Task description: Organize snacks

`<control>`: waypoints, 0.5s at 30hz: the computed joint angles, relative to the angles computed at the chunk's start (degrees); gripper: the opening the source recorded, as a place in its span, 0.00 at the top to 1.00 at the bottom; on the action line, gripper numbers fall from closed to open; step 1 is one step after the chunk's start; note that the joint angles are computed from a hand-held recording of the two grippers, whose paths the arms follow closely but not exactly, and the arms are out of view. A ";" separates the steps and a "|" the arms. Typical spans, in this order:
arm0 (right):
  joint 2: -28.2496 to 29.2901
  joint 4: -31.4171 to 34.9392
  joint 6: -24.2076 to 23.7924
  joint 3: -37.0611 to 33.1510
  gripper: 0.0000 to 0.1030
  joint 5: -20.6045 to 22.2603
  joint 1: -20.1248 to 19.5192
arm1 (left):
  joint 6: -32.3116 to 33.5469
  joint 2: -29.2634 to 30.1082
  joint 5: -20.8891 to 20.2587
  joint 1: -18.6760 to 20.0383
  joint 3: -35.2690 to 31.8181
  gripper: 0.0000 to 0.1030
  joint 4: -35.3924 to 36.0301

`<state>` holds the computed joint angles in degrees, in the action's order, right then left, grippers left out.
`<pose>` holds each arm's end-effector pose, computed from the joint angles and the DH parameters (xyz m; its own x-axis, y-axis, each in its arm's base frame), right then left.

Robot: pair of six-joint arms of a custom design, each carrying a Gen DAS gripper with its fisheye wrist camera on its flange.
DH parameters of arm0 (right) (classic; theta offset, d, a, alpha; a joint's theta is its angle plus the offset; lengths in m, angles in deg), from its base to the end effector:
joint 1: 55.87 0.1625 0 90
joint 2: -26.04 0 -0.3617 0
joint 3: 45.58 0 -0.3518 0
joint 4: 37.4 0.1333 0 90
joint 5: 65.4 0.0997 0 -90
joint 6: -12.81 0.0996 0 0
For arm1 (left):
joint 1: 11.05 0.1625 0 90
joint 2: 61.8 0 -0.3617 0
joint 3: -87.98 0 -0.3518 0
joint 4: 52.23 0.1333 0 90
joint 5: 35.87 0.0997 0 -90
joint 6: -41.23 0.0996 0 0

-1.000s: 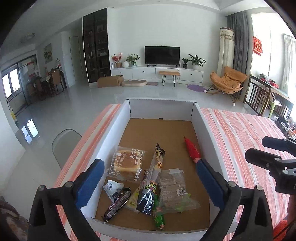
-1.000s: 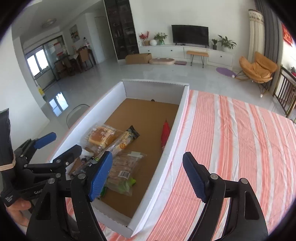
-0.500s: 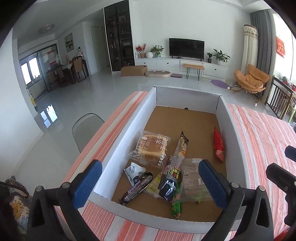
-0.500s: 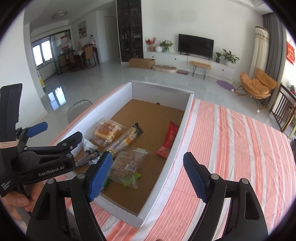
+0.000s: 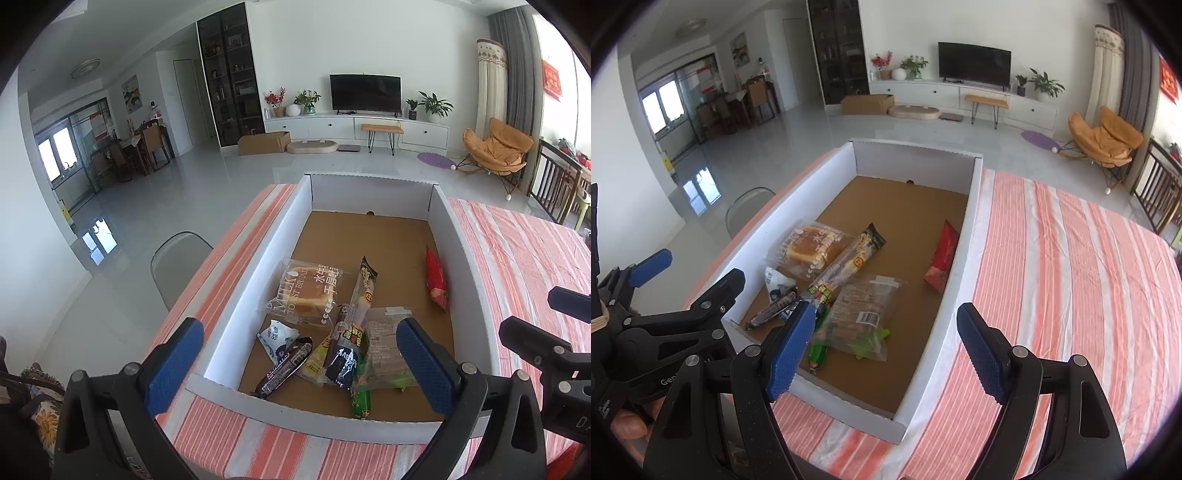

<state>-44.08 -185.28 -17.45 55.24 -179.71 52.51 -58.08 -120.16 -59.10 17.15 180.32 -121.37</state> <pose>0.2628 -0.4982 0.2878 -0.6569 -0.5195 0.5465 -0.7080 0.6743 -0.2100 -0.3404 -0.4376 0.1697 -0.5778 -0.3822 -0.7212 0.3873 0.6493 -0.6545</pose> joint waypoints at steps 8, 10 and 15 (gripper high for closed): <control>0.18 -0.03 -0.36 0.22 0.20 -0.67 0.03 | 0.47 -1.20 -0.40 0.14 0.95 0.00 -2.27; 0.20 0.23 -0.66 0.29 0.20 -0.75 0.06 | -0.08 -1.09 -0.56 0.32 0.78 0.00 -1.62; 0.33 0.35 -1.14 0.62 0.20 -1.15 0.06 | 0.36 -1.31 -1.22 0.56 1.28 0.00 -2.78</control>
